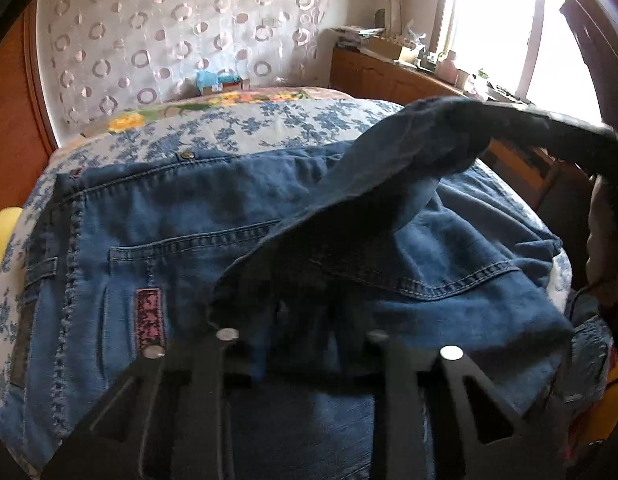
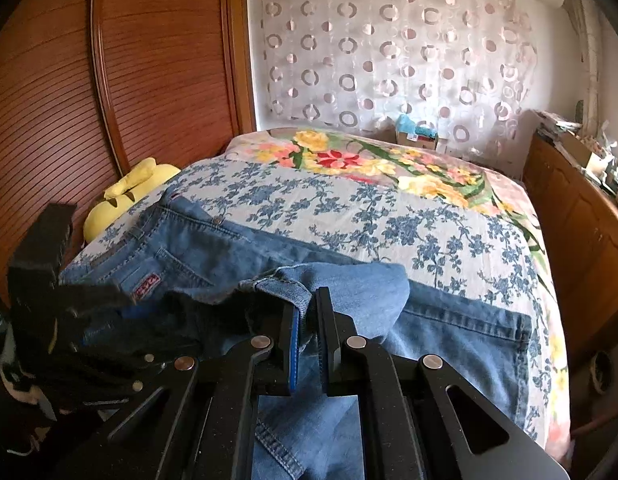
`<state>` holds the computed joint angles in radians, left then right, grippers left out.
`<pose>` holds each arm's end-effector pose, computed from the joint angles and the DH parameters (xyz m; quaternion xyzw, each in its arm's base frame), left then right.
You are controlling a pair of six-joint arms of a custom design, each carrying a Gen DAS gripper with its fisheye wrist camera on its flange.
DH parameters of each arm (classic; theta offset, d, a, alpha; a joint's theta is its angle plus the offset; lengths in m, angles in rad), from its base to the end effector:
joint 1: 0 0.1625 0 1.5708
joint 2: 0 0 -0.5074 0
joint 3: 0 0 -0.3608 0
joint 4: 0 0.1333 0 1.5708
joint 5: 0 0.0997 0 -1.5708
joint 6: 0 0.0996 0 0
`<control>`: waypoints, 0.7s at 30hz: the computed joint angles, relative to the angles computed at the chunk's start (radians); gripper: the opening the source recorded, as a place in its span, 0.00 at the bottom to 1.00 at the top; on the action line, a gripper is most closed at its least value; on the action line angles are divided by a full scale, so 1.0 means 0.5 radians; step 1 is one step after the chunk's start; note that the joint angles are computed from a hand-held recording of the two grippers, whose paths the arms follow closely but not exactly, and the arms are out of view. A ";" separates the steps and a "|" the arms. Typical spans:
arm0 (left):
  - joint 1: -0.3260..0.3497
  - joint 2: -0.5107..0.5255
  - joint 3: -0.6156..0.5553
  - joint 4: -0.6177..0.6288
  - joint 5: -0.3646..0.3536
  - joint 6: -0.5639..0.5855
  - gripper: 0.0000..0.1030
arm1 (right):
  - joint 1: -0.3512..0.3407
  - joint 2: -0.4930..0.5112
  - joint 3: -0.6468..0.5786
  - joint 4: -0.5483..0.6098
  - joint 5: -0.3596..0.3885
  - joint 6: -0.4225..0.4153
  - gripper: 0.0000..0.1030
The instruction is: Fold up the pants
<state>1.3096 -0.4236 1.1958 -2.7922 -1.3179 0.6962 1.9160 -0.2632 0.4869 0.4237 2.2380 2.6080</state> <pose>-0.0673 -0.8646 0.0758 0.4205 0.8713 -0.1892 0.1677 0.3530 -0.7700 0.0878 0.2278 -0.8276 0.3915 0.3315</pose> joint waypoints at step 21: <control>0.047 -0.358 0.301 -0.317 -0.254 -0.074 0.24 | 0.048 0.023 -0.123 -0.048 -0.243 -0.308 0.04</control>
